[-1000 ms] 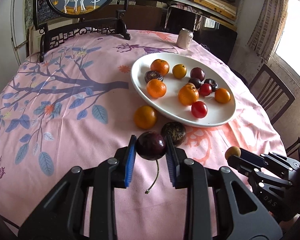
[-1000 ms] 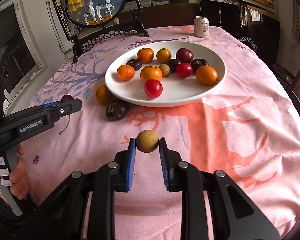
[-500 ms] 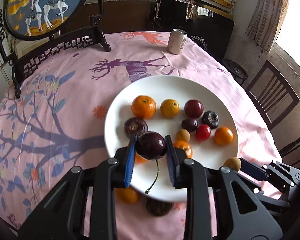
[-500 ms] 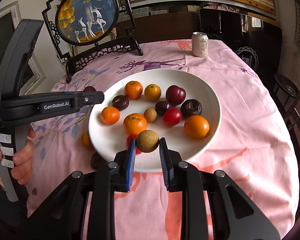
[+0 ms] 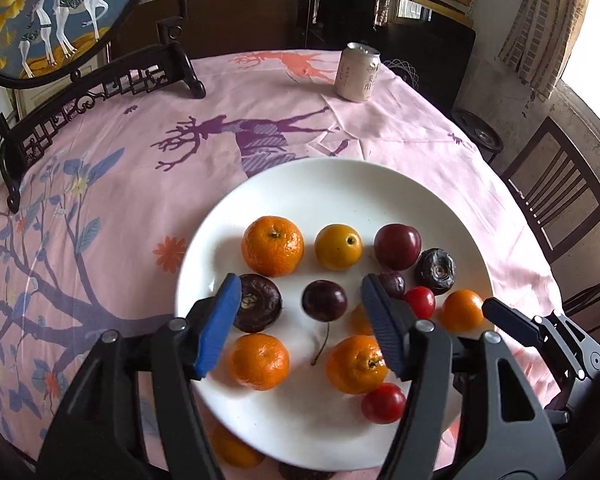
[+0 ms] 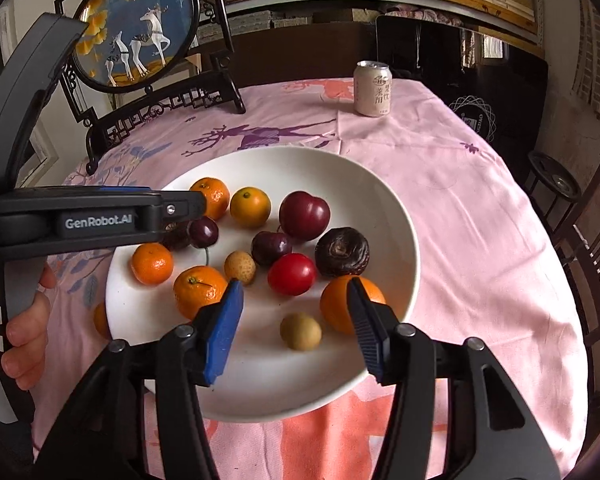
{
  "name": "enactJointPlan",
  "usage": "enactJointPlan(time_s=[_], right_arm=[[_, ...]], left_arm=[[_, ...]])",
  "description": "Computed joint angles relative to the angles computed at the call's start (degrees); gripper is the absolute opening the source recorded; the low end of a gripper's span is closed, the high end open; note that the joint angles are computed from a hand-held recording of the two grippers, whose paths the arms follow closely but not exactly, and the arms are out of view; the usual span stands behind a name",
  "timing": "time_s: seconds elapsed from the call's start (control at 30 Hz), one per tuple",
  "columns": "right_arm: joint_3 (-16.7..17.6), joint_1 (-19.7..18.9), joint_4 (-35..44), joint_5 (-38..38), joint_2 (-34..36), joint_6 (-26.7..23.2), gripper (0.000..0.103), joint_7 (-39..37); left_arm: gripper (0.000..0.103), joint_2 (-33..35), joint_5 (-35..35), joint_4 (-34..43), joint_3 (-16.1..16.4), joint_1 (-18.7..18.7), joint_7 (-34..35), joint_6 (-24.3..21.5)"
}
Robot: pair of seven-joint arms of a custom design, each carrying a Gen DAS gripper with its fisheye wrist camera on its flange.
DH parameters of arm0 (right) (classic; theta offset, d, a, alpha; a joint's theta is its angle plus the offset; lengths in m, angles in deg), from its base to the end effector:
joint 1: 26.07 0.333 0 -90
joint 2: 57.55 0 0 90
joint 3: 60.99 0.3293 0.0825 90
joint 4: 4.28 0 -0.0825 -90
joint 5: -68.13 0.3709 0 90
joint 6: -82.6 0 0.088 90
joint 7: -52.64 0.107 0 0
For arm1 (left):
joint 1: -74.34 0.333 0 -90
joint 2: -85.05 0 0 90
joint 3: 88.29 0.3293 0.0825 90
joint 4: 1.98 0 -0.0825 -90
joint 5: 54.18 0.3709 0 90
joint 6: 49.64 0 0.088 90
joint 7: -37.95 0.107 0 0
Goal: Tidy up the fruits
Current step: 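Place the yellow fruit on the plate with the right tool while the left places the plum, then grasp a mangosteen with the right tool while the left tool grasps an orange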
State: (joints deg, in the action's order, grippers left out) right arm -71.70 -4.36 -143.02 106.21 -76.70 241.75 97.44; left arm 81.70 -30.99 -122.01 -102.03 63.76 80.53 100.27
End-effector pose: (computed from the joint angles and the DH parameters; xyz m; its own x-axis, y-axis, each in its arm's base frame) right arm 0.4639 0.0555 0.5206 0.4496 -0.8866 -0.1088 -0.6579 -0.2463 -0.7117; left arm 0.5087 -0.2424 0.5298 0.0717 -0.9917 0.1065 -0.7963 -0.1212 -0.5926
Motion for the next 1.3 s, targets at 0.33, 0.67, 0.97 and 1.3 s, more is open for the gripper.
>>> enactJointPlan(time_s=[0.33, 0.67, 0.97, 1.3], right_arm=[[-4.10, 1.65, -11.51, -0.18, -17.91, -15.00, 0.056, 0.96], [3.94, 6.21, -13.25, -5.13, -14.58, -9.22, 0.056, 8.35], [6.58, 6.65, -10.67, -13.61, -7.19, -3.48, 0.055, 16.87], [2.96, 10.27, -11.55, -16.19, -7.10, -0.38, 0.041, 17.70]], left_arm=[[0.083, -30.72, 1.64, -27.17, -7.65, 7.49, -13.43, 2.69], [0.083, -50.09, -9.57, -42.23, -7.63, 7.85, -11.12, -1.43], [0.083, -57.23, -16.63, -46.58, -8.07, 8.98, -6.37, -0.84], [0.083, -52.62, -19.63, -43.84, -10.74, 10.01, -3.64, 0.27]])
